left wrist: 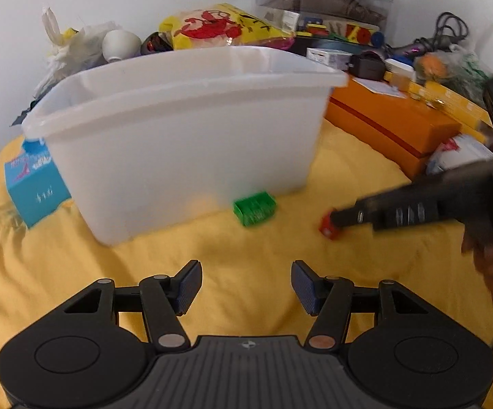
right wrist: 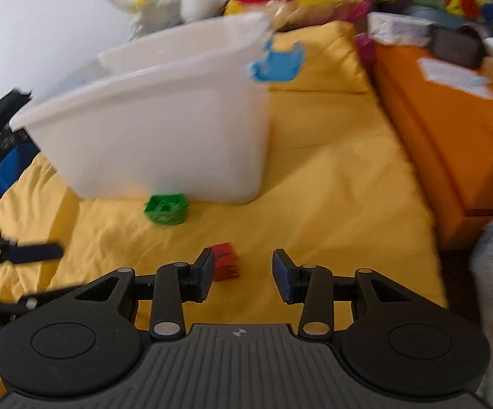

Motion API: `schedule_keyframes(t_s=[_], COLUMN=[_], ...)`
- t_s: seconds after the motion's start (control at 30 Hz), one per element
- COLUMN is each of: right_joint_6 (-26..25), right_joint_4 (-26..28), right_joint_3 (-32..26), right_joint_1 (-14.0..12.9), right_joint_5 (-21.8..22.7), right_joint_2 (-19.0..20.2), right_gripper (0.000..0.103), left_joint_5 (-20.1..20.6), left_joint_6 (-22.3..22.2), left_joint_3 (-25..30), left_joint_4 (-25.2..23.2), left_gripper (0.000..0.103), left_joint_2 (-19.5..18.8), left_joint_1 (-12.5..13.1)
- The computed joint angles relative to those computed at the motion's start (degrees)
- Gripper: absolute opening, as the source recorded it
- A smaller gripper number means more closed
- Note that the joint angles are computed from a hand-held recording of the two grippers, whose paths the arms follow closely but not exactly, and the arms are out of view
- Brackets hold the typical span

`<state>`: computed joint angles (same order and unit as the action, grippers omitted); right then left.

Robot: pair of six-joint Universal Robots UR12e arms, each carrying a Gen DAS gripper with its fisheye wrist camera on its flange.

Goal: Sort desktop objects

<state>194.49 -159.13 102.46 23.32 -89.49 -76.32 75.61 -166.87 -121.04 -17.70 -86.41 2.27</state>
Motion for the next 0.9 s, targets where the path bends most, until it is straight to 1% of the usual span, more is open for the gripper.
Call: schedule_keyframes(t_s=[0.03, 0.1, 0.13, 0.17, 0.2, 0.23, 0.27, 0.33, 0.4, 0.43, 0.47, 0.5, 0.53, 0.57, 0.6, 0.63, 0.67, 0.7, 0.8, 0.87, 0.9], right_joint_6=[-1.6, -3.9, -4.4, -4.7, -4.7, -4.3, -3.9, -4.3, -4.6, -4.3, -4.0, -3.7, -3.6, -3.7, -3.7, -3.6, -3.4, -3.3, -3.4, -3.2, -3.3], right_joint_4=[-0.2, 0.7, 1.3, 2.2, 1.8, 2.0, 1.5, 0.7, 0.1, -0.2, -0.4, -0.3, -0.1, 0.1, 0.1, 0.0, 0.1, -0.1, 0.0, -0.4, -0.7], right_joint_3=[-0.4, -1.2, -1.6, -1.5, -1.3, -1.2, -0.7, 0.2, 1.2, 1.8, 2.4, 2.6, 2.9, 3.0, 3.3, 3.5, 3.5, 3.6, 3.9, 4.1, 4.3], right_joint_1=[0.1, 0.9, 1.1, 1.4, 1.6, 1.5, 1.3, 1.6, 1.7, 1.7, 1.7, 1.9, 2.1, 2.2, 2.3, 2.4, 2.6, 2.7, 2.9, 2.9, 2.9], right_joint_5=[0.6, -0.3, -1.0, -1.7, -2.4, -1.9, -1.2, -1.5, -1.7, -1.4, -1.2, -1.4, -1.7, -1.9, -2.2, -2.4, -2.6, -2.9, -3.6, -4.0, -4.0], right_joint_2=[0.6, 1.5, 1.8, 1.9, 1.8, 1.4, 0.9, 0.0, -0.8, -1.3, -1.7, -1.9, -2.2, -2.4, -2.7, -2.8, -2.9, -3.0, -3.5, -3.7, -3.9], right_gripper=[0.041, 0.039, 0.029, 0.023, 0.022, 0.022, 0.022, 0.022, 0.022, 0.022, 0.022, 0.022, 0.022, 0.022, 0.022, 0.022, 0.022, 0.022, 0.022, 0.022, 0.022], left_joint_5=[-0.1, -0.4, -0.6, -0.8, -0.6, -0.1, 0.5, 2.1, 1.8, 1.6, 2.0, 3.2, 3.4, 3.2, 1.1, 0.2, -0.3, -0.1, -2.4, -5.7, -8.5], left_joint_6=[-0.4, -1.5, -2.0, -2.1, -1.9, -1.5, -0.7, 1.7, 5.8, 9.5, 14.1, 18.2, 22.5, 25.9, 27.0, 27.5, 26.8, 25.7, 21.2, 18.5, 16.5], left_joint_3=[0.7, 1.6, 2.1, 2.6, 3.0, 3.3, 3.5, 4.0, 4.4, 4.7, 5.2, 5.9, 6.9, 7.3, 7.2, 7.5, 7.8, 8.2, 7.6, 6.2, 5.6], left_joint_4=[0.2, 0.4, 0.4, 0.3, 0.0, 0.2, 0.7, 2.2, 3.5, 4.5, 4.2, 2.7, -0.1, -1.7, -1.1, -2.1, -2.9, -4.0, -5.2, -5.7, -7.3], left_gripper=[0.062, 0.062, 0.062, 0.062, 0.062, 0.062, 0.062, 0.060, 0.060, 0.060, 0.060, 0.058, 0.054, 0.050, 0.048, 0.041, 0.026, 0.025, 0.025, 0.025, 0.025], left_joint_2=[-0.7, -1.6, -2.2, -2.6, -3.1, -3.6, -4.1, -5.2, -6.1, -6.7, -7.4, -7.9, -8.4, -8.8, -8.9, -9.0, -9.1, -9.1, -7.8, -5.5, -4.0], left_joint_1=[-0.1, -0.3, -0.4, -0.6, -0.8, -1.2, -1.6, -2.5, -3.0, -3.2, -3.6, -4.1, -4.4, -4.4, -3.9, -3.7, -3.4, -3.3, -1.9, -0.4, 0.8])
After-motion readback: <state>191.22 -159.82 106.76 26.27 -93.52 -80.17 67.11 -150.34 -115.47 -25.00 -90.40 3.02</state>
